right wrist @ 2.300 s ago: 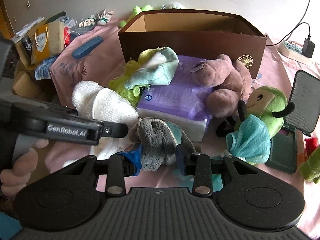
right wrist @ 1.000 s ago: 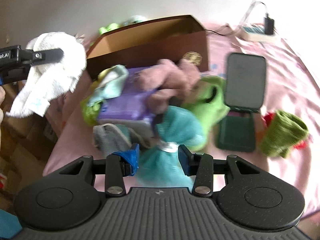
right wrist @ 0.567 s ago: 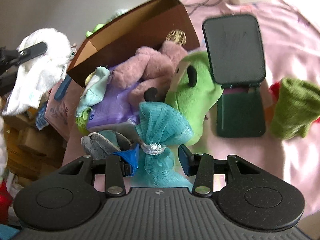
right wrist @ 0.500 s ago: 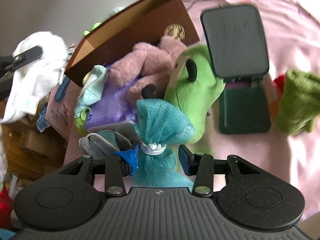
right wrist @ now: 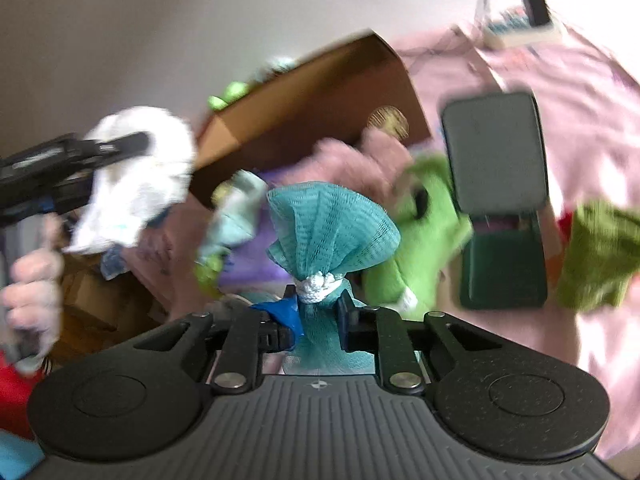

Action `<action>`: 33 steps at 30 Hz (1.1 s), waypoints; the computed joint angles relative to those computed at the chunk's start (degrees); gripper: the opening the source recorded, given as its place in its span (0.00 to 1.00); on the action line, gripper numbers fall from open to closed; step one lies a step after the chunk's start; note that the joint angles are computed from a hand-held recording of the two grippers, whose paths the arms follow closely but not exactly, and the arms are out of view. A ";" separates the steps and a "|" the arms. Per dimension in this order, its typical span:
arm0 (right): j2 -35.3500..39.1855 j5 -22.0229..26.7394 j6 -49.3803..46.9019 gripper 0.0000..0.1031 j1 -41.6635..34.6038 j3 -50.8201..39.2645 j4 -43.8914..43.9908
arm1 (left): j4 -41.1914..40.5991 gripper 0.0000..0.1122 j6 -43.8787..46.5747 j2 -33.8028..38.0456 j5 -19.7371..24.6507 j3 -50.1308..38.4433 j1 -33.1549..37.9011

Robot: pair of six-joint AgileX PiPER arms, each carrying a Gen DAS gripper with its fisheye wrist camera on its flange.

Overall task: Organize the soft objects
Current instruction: 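Lower both puffs into the box and open both grippers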

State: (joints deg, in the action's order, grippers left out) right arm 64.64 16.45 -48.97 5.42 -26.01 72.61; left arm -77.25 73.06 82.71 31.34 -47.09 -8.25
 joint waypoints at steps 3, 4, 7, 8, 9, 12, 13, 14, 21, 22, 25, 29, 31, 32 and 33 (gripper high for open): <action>-2.51 3.42 0.64 0.00 -3.65 -4.02 -3.97 | -1.71 0.43 1.36 1.35 0.63 -1.83 -0.27; -2.72 4.85 -0.70 0.00 -5.47 -5.86 -3.78 | -2.26 0.43 1.71 1.78 0.75 -2.60 -0.42; -0.85 11.64 -7.22 0.00 -12.74 -12.27 -0.87 | -3.38 0.43 2.17 3.45 0.60 -5.59 -0.92; 0.93 13.44 -9.24 0.00 -14.65 -15.12 0.09 | -3.39 0.43 2.03 3.94 -0.07 -6.53 -1.33; 3.22 14.20 -10.06 0.00 -15.39 -18.27 0.25 | -3.09 0.43 1.61 4.55 -0.94 -7.71 -1.87; 10.52 17.16 -10.22 0.00 -17.47 -29.06 -1.21 | -0.67 0.43 -0.91 7.20 -4.68 -12.34 -4.14; 13.24 17.98 -10.38 0.00 -17.73 -32.66 -1.83 | 0.14 0.43 -1.76 8.06 -5.71 -13.65 -4.73; 16.59 18.36 -9.80 0.00 -17.40 -37.12 -3.82 | 2.16 0.43 -4.02 9.32 -7.10 -15.59 -5.57; 38.24 22.76 7.97 0.00 -12.28 -64.29 -27.63 | 27.33 0.44 -30.86 19.52 -13.51 -29.78 -10.51; 42.00 23.97 10.91 0.00 -11.52 -68.60 -30.95 | 32.74 0.44 -36.59 21.38 -13.60 -32.20 -11.02; 49.08 27.14 17.01 0.00 -9.54 -76.34 -37.50 | 49.55 0.44 -53.78 27.26 -12.39 -39.60 -12.43; 57.22 31.48 23.75 0.01 -7.14 -86.14 -44.18 | 64.83 0.44 -68.56 33.87 -9.21 -46.92 -13.32; 60.86 33.84 27.07 0.05 -6.05 -91.01 -47.06 | 70.24 0.44 -74.09 37.30 -6.63 -50.94 -13.44; 62.96 35.29 28.76 0.08 -5.48 -93.89 -48.66 | 72.76 0.44 -76.61 38.76 -5.59 -52.69 -13.51; 65.25 37.16 30.30 0.08 -5.03 -97.27 -50.27 | 75.62 0.44 -79.32 40.29 -4.28 -54.80 -13.68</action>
State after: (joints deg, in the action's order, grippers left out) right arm 129.88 53.61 -18.66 0.39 -123.29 22.34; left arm -1.63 -6.25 123.01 27.07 -101.89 -21.93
